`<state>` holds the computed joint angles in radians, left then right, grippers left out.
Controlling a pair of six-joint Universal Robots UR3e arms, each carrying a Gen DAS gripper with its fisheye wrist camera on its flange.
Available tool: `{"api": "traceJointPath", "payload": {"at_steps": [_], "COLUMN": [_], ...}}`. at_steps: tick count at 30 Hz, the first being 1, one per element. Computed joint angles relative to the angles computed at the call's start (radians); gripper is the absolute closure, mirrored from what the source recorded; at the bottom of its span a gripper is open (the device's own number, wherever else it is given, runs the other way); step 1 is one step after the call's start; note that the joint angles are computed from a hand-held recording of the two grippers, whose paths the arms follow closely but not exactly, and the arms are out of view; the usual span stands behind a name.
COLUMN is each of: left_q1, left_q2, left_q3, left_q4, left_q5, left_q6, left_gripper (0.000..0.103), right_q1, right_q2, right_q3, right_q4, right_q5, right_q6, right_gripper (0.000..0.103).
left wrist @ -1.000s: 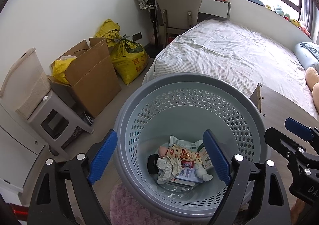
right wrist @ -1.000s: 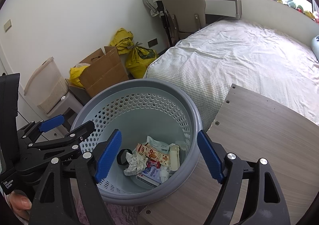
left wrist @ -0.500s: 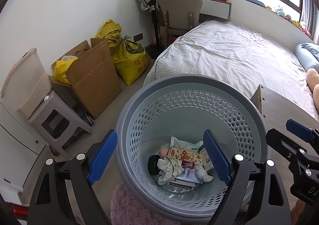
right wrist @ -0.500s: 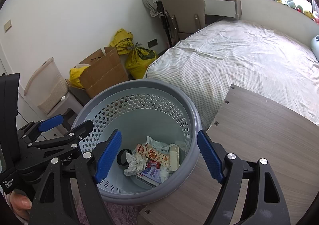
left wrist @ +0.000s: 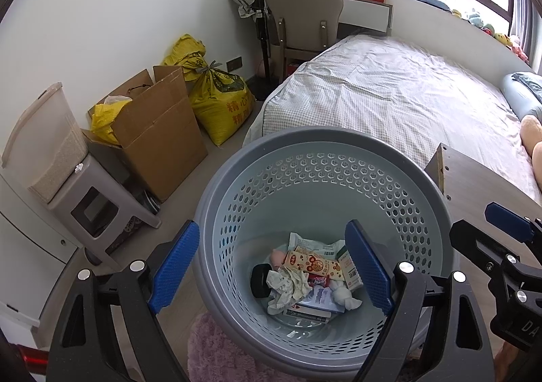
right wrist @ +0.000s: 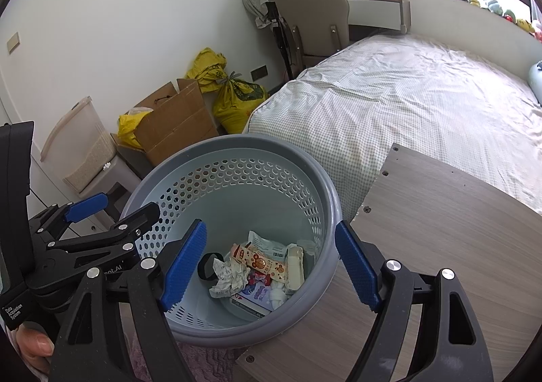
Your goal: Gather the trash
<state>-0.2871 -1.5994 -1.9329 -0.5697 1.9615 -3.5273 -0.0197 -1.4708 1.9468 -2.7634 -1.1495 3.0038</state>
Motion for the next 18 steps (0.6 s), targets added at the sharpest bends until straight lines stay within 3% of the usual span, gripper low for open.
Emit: {"api": "traceJointPath", "payload": {"at_steps": [18], "left_q1": [0.007], "left_q2": [-0.001], "left_q3": [0.002], "left_q4": [-0.009], "left_q5": [0.005], "left_q6": [-0.014], "left_gripper": [0.019], "right_q1": [0.001], "right_q2": [-0.001], "right_q3": [0.0], "right_q4": [0.002], "right_q5": [-0.001], "right_q6": [0.0], "right_gripper": [0.026]}}
